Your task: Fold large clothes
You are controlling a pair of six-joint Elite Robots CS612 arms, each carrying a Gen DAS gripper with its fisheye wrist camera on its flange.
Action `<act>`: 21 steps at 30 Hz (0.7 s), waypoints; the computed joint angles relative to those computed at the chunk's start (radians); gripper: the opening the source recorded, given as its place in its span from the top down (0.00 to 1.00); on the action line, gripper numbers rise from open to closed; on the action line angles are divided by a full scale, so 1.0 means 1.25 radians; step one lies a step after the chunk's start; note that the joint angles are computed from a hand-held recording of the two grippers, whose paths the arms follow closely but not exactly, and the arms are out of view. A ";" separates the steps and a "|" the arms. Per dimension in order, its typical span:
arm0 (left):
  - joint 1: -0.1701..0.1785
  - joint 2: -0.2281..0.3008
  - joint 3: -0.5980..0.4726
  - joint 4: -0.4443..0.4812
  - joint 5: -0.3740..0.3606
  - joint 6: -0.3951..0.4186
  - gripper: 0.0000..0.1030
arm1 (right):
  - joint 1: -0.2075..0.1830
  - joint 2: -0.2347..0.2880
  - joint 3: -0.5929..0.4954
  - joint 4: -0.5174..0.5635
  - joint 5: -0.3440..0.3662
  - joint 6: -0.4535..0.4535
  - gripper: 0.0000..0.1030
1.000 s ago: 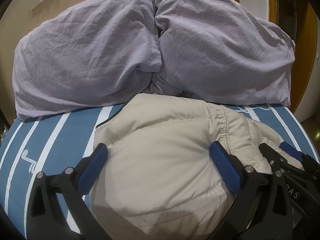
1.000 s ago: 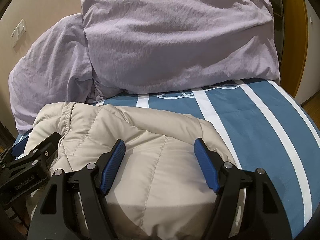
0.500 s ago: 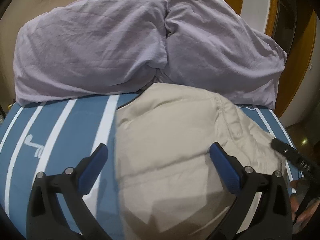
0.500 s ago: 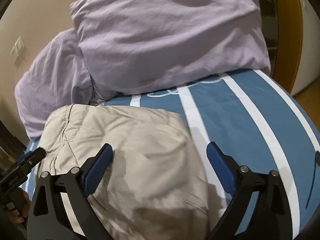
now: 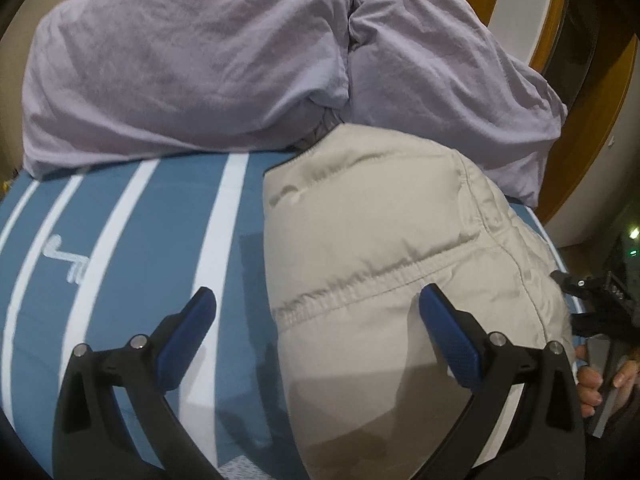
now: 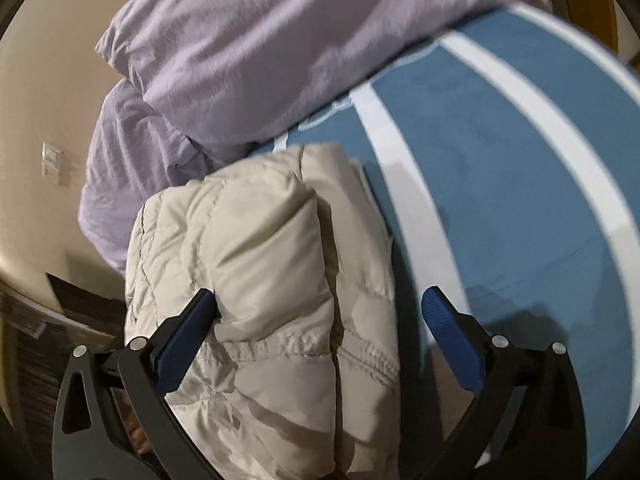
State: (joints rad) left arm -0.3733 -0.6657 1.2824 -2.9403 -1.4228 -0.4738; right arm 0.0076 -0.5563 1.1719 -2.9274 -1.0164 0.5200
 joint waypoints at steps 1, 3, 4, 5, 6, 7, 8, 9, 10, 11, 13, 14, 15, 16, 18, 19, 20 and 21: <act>0.004 0.002 -0.001 -0.001 -0.020 -0.009 0.02 | -0.003 0.004 -0.004 0.007 0.019 0.007 0.01; 0.011 0.006 -0.006 -0.003 -0.059 -0.029 0.02 | -0.008 0.011 -0.011 0.018 0.059 0.020 0.01; 0.014 0.009 -0.008 -0.005 -0.076 -0.038 0.02 | -0.009 0.016 -0.016 0.026 0.083 0.026 0.01; 0.019 0.013 -0.010 -0.010 -0.100 -0.052 0.02 | -0.011 0.018 -0.019 0.032 0.095 0.027 0.01; 0.021 0.016 -0.013 -0.014 -0.114 -0.062 0.02 | -0.012 0.022 -0.024 0.039 0.110 0.026 0.01; 0.025 0.021 -0.016 -0.019 -0.133 -0.073 0.02 | -0.012 0.026 -0.030 0.047 0.128 0.022 0.01; 0.028 0.025 -0.019 -0.025 -0.151 -0.085 0.02 | -0.012 0.030 -0.035 0.054 0.140 0.018 0.01; 0.030 0.028 -0.022 -0.028 -0.162 -0.092 0.02 | -0.011 0.034 -0.041 0.061 0.154 0.016 0.01; 0.033 0.032 -0.024 -0.035 -0.180 -0.104 0.02 | -0.011 0.037 -0.045 0.065 0.161 0.015 0.01; 0.036 0.035 -0.027 -0.038 -0.191 -0.111 0.02 | -0.011 0.040 -0.049 0.069 0.168 0.016 0.01; 0.043 0.045 -0.035 -0.048 -0.229 -0.135 0.02 | -0.011 0.046 -0.058 0.075 0.183 0.018 0.01; 0.046 0.051 -0.040 -0.055 -0.249 -0.148 0.02 | -0.012 0.049 -0.061 0.073 0.190 0.021 0.01; 0.050 0.056 -0.045 -0.061 -0.265 -0.159 0.02 | -0.013 0.052 -0.063 0.071 0.198 0.024 0.01; 0.052 0.062 -0.049 -0.069 -0.282 -0.173 0.02 | -0.014 0.055 -0.065 0.065 0.207 0.028 0.01; 0.060 0.077 -0.060 -0.092 -0.326 -0.212 0.02 | -0.015 0.059 -0.068 0.056 0.218 0.032 0.01; 0.062 0.083 -0.064 -0.103 -0.343 -0.230 0.02 | -0.016 0.059 -0.067 0.055 0.221 0.030 0.01; 0.065 0.088 -0.066 -0.114 -0.356 -0.244 0.02 | -0.015 0.061 -0.069 0.052 0.225 0.030 0.01; 0.066 0.091 -0.066 -0.124 -0.361 -0.253 0.02 | -0.015 0.062 -0.070 0.052 0.228 0.029 0.01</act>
